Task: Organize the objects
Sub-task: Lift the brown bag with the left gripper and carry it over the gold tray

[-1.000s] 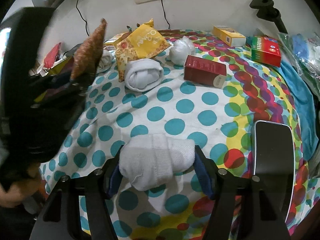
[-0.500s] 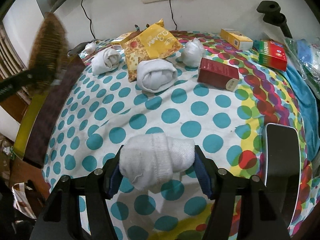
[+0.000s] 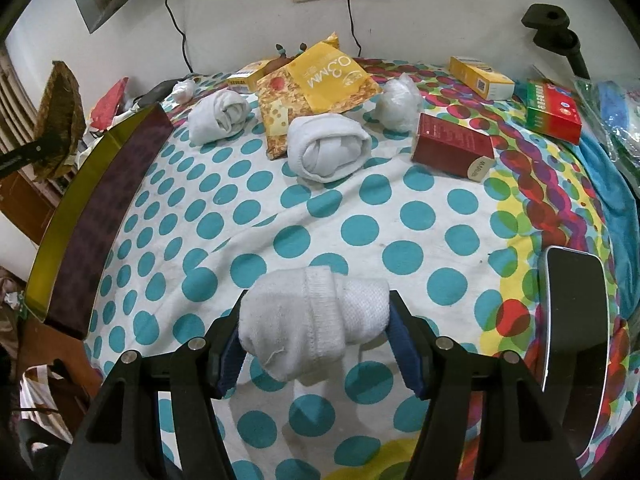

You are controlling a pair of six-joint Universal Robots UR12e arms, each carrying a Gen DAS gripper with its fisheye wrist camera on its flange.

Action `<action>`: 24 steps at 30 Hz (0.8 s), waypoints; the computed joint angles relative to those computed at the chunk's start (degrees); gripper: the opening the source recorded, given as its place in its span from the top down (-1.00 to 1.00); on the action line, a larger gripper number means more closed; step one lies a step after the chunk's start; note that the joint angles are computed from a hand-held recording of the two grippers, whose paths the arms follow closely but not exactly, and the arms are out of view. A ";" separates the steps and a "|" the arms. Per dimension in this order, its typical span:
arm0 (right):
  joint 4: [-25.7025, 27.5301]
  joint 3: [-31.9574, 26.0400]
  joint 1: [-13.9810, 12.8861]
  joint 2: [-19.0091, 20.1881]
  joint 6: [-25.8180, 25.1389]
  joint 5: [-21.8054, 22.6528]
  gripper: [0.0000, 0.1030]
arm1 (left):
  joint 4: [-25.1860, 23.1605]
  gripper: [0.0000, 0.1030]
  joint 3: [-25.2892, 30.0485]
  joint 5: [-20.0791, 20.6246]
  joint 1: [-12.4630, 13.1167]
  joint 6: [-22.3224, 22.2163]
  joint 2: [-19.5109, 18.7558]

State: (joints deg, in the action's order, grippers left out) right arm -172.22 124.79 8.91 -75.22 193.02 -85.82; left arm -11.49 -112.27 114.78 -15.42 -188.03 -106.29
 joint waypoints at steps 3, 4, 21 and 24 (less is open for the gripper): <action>0.69 -0.34 0.26 0.06 -0.28 -0.61 -0.19 | -1.02 0.59 0.19 -0.94 1.27 -1.08 -0.66; 0.74 -0.40 0.36 0.09 -0.29 -0.76 -0.19 | -1.19 0.59 0.29 -0.66 1.46 -1.15 -0.98; 4.02 -3.73 2.70 1.14 -1.12 -3.49 -0.19 | -2.11 0.58 1.60 -4.97 4.78 -0.61 -4.09; 4.11 -4.34 3.26 1.35 -1.29 -3.79 -0.19 | -1.85 0.53 1.69 -5.73 5.02 -0.19 -4.26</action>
State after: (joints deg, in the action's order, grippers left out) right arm -168.11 120.45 12.18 -73.87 191.73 -89.61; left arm -13.34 -110.58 109.06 -10.40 -188.22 -110.55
